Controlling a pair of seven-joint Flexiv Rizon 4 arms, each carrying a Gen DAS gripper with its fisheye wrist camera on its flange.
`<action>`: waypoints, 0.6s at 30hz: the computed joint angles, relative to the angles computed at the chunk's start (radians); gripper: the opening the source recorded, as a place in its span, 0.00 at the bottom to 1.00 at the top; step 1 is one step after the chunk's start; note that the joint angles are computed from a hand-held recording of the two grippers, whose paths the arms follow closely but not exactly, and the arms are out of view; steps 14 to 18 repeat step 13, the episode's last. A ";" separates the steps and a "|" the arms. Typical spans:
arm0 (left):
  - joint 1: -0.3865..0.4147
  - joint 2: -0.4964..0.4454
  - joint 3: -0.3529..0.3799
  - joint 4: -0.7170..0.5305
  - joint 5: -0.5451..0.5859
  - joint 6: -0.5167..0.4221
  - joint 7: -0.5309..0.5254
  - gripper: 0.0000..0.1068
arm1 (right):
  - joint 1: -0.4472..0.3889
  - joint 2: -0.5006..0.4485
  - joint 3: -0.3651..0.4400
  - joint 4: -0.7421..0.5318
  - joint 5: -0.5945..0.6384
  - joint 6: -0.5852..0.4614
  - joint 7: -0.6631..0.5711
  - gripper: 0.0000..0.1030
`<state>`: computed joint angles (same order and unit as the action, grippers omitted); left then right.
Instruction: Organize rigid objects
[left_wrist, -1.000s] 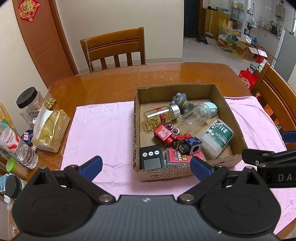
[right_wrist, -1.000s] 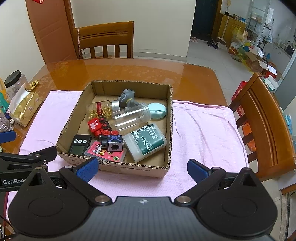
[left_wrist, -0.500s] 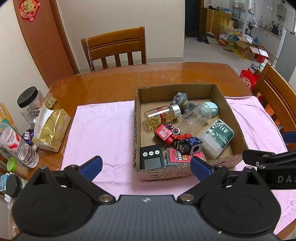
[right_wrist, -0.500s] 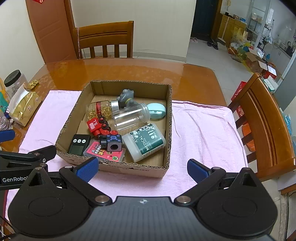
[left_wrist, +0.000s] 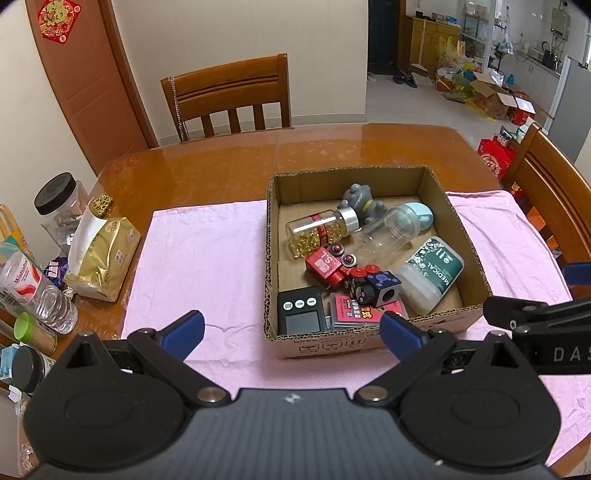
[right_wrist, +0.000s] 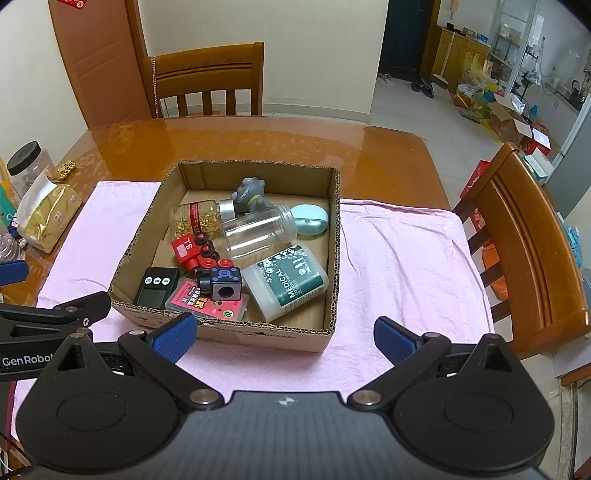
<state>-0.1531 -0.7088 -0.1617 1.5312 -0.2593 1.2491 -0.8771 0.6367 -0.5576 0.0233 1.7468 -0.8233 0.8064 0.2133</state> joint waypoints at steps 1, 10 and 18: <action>0.000 -0.001 0.000 -0.001 0.001 -0.001 0.000 0.94 | 0.000 0.000 0.000 0.000 -0.001 0.001 0.001 1.00; 0.006 0.009 -0.009 0.017 -0.003 0.012 0.007 0.94 | 0.002 0.003 0.000 0.002 -0.006 -0.002 0.005 1.00; 0.005 0.010 -0.009 0.018 -0.004 0.014 0.007 0.94 | 0.002 0.006 0.001 0.004 -0.008 -0.003 0.006 1.00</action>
